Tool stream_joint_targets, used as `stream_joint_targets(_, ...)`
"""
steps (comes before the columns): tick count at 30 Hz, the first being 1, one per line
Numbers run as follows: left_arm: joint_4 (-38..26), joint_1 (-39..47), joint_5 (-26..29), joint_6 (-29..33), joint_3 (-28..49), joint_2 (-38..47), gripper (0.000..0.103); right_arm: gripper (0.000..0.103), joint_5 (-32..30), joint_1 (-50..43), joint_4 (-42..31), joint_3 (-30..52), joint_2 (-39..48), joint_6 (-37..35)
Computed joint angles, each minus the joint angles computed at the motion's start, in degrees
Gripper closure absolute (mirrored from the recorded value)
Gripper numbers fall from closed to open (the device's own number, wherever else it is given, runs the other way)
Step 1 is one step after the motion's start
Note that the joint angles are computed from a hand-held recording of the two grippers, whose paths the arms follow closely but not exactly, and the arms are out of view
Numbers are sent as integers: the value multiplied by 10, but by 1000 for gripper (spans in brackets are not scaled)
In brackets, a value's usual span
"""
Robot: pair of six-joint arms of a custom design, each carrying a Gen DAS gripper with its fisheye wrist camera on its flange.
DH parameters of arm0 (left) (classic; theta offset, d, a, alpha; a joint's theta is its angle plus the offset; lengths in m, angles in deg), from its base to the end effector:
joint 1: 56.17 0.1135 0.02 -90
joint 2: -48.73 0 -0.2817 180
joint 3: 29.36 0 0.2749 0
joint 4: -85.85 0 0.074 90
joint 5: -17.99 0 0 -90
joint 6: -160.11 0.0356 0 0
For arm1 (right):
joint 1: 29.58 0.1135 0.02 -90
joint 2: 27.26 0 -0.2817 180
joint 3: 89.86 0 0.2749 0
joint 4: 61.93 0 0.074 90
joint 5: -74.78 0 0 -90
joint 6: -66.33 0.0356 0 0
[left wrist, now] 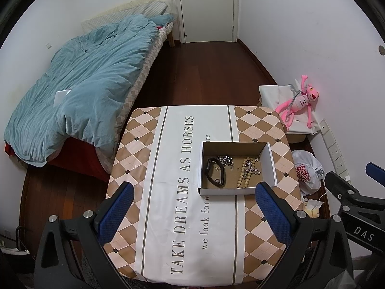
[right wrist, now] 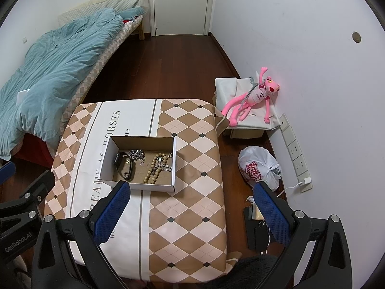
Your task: Organize jewelry
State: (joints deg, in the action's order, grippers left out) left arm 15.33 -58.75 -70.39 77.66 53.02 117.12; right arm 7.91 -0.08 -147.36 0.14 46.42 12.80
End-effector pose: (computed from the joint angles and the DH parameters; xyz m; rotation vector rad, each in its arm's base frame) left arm 0.2431 -0.0120 0.3504 0.2366 2.5459 -0.0028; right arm 0.2181 0.1074 0.3614 0.2574 2.6038 -0.1864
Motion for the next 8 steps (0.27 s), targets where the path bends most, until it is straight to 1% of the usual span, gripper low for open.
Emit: stream_joint_targets(8,2,-1,2,-3,1,-2,0,0,0,0,-1,-1,-1,1)
